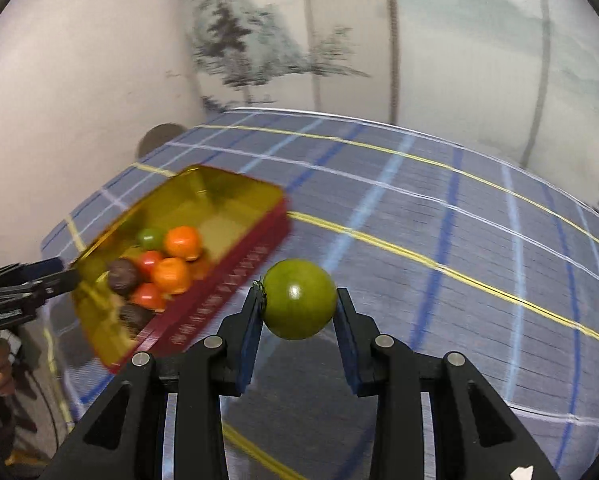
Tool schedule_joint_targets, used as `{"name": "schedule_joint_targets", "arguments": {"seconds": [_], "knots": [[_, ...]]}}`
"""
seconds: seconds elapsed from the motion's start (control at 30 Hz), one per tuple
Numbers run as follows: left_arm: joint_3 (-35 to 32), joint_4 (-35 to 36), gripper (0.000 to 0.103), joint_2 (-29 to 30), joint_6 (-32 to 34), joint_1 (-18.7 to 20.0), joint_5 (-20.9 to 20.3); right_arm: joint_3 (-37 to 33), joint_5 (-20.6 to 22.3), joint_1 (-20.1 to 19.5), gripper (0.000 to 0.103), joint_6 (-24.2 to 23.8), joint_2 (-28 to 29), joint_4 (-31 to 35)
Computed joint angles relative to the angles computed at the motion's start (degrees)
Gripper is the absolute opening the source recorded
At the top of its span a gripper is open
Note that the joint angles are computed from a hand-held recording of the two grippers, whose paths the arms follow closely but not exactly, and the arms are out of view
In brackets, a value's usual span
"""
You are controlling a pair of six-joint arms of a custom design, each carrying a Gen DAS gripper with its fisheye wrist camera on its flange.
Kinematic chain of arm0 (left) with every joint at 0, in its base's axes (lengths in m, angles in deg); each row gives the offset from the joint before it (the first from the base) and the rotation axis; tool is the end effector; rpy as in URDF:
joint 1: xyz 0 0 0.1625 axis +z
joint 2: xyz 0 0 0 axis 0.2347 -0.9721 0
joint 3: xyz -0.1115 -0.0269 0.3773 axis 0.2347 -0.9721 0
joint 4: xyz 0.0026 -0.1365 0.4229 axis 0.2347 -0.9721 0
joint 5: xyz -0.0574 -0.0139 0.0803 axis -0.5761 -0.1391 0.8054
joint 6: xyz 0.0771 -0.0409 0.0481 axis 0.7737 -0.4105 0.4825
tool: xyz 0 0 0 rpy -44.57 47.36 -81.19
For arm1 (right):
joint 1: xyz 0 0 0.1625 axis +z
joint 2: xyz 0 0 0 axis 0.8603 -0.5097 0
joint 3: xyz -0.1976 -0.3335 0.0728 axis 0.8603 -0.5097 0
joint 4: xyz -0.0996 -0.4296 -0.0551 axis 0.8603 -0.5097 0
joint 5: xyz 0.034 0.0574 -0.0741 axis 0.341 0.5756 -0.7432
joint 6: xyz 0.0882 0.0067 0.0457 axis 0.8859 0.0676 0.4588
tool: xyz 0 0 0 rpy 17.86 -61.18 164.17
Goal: Organize fruits
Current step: 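Carry the green tomato into the tin and open the right gripper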
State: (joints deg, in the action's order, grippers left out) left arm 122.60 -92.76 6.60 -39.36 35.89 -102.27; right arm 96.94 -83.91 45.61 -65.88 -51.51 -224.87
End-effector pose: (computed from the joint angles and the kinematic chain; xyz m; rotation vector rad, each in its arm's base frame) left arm -0.2270 -0.5736 0.1930 0.6113 2.4088 -0.7193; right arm 0.2167 -0.5278 0.1929 0.3398 -2.2982 0.9843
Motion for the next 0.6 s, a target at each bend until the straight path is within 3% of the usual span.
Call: {"name": "schedule_joint_targets", "arguments": {"seconds": [0.37, 0.6], "knots": [[0.46, 1.16, 0.066, -1.39, -1.54, 0.77, 3.13, -7.27, 3.26, 2.50, 0.032, -1.78, 8.30, 4.82], [0.78, 1.73, 0.066, -2.29, -2.19, 1.37, 4.33, -9.16, 3.38, 2.68, 0.032, -1.75, 10.33, 6.63]]}}
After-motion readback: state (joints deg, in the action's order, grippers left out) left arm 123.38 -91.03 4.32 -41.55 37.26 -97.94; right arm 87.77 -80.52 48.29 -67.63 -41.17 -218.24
